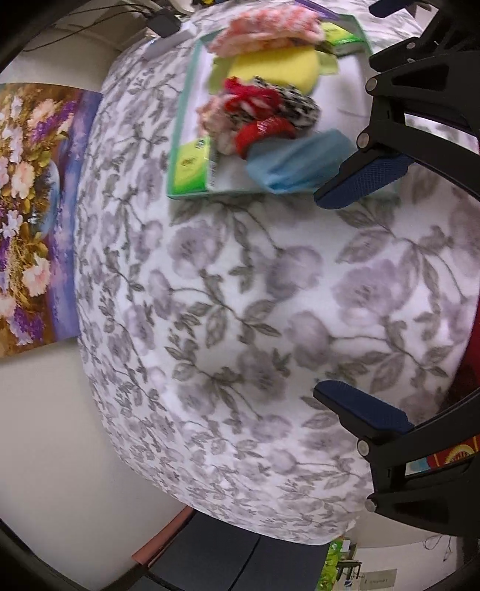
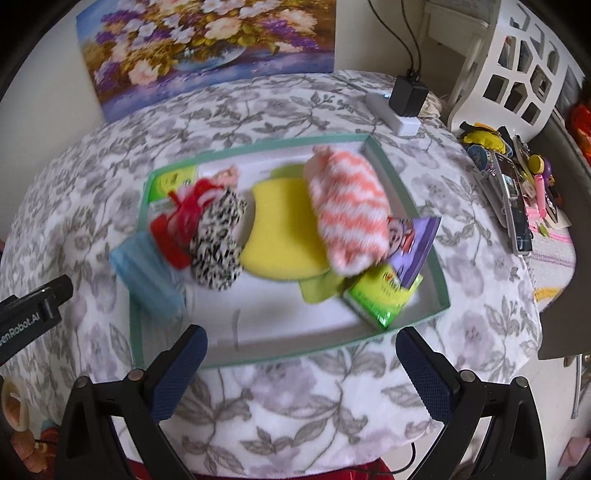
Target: Organize soft objects
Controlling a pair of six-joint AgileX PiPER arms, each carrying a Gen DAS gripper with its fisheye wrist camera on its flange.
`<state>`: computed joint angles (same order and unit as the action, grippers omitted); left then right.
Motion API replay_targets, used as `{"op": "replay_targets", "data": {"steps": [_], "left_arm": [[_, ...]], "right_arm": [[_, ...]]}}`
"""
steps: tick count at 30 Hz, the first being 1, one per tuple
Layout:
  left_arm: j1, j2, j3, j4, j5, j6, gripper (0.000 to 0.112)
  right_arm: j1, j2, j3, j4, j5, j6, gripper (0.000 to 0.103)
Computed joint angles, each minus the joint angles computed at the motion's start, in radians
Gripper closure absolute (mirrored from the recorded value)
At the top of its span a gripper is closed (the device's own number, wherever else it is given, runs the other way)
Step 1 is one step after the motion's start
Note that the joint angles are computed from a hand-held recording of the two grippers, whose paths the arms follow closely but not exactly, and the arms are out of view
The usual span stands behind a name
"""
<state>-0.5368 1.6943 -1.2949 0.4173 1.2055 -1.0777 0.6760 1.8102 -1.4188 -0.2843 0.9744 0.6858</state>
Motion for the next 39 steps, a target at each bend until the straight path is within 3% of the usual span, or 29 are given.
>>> {"op": "replay_targets", "data": {"steps": [18,39], "left_arm": [[-0.099,-0.133,0.218,-0.074,-0.018,-0.024,0.018],[-0.093,-0.167,0.257,-0.117,-0.054,-0.017,0.018]], "right_arm": [[0.090,-0.070,0.139,-0.032,-0.019,0.093,0.000],[0.112,-0.103,0.170,-0.056,-0.031,0.130,0.000]]}}
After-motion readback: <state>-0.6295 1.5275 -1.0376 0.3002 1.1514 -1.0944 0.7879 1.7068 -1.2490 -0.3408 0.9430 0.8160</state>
